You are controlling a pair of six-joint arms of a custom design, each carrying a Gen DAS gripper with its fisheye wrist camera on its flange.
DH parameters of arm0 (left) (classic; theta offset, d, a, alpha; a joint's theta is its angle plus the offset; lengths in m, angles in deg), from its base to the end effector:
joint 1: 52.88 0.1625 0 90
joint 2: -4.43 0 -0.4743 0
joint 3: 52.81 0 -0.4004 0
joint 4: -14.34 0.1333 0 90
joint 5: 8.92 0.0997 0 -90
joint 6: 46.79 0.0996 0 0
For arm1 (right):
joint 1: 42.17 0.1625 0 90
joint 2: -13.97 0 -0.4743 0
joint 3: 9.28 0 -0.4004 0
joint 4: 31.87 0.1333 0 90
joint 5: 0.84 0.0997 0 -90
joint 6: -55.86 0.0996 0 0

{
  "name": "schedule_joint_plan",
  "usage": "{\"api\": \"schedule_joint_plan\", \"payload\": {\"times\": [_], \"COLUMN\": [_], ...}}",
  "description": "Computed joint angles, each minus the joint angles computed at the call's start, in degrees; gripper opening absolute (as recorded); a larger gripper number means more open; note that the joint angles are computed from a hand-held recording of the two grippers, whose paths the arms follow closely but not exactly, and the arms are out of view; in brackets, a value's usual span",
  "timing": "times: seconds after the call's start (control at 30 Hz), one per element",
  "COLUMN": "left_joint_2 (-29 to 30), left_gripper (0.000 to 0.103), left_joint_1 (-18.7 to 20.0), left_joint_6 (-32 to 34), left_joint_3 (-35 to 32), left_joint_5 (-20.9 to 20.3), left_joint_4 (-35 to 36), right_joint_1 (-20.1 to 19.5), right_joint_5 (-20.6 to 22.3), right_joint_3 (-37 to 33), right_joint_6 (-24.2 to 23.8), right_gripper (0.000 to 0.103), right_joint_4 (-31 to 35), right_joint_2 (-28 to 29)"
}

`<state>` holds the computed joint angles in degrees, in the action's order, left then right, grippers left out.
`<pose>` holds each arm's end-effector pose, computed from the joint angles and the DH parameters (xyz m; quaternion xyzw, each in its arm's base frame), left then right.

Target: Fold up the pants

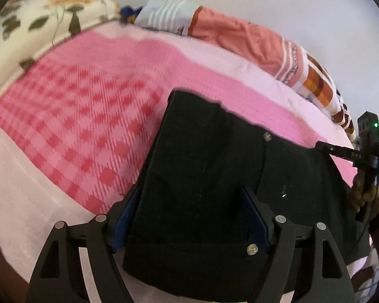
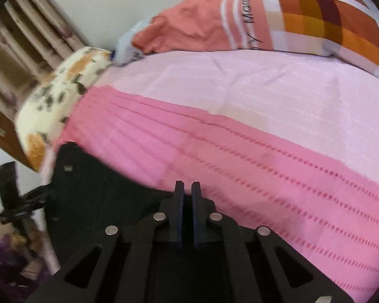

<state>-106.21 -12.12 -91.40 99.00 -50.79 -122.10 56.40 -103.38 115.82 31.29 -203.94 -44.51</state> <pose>-0.0460 -0.3136 0.2857 0.0181 0.9121 -0.3262 0.2475 0.1892 -0.5063 0.1321 0.2668 -0.9483 0.1173 0.1258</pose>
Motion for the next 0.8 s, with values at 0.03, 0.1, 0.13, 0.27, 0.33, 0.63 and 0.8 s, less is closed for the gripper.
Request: {"api": "schedule_joint_plan", "payload": {"times": [0.03, 0.1, 0.13, 0.27, 0.33, 0.63, 0.8], "left_joint_2": [0.0, 0.6, 0.7, -0.9, -2.4, 4.7, 9.9], "left_gripper": [0.081, 0.084, 0.084, 0.084, 0.084, 0.084, 0.088], "left_joint_1": [-0.3, -0.3, -0.4, -1.2, -2.1, -0.6, 3.3], "left_joint_6": [0.2, -0.9, -0.9, -3.4, -5.3, 4.8, 12.7], "left_joint_3": [0.3, -0.3, -0.3, -0.5, -0.4, -0.8, -0.8], "left_joint_5": [0.6, 0.9, 1.1, 1.4, 2.3, 0.6, 0.6], "left_joint_4": [-0.4, 1.7, 1.7, 3.0, 4.4, -4.9, -12.1], "right_joint_1": [0.6, 0.8, 0.4, -1.8, -0.4, 5.7, 3.1], "right_joint_5": [-2.5, -2.5, -1.1, 8.0, 8.8, -3.5, 0.7], "right_joint_3": [0.1, 0.0, 0.1, 3.3, 5.1, 5.3, 4.6], "right_joint_6": [-0.9, -1.1, -0.9, 1.1, -1.3, -7.7, -5.9], "right_gripper": [0.000, 0.000, 0.000, 0.002, 0.002, 0.000, 0.000], "right_joint_4": [-1.9, -1.9, -1.4, -5.4, -5.8, -0.7, -2.2], "right_joint_2": [1.0, 0.9, 0.4, -4.9, -7.7, -1.4, -0.6]}}
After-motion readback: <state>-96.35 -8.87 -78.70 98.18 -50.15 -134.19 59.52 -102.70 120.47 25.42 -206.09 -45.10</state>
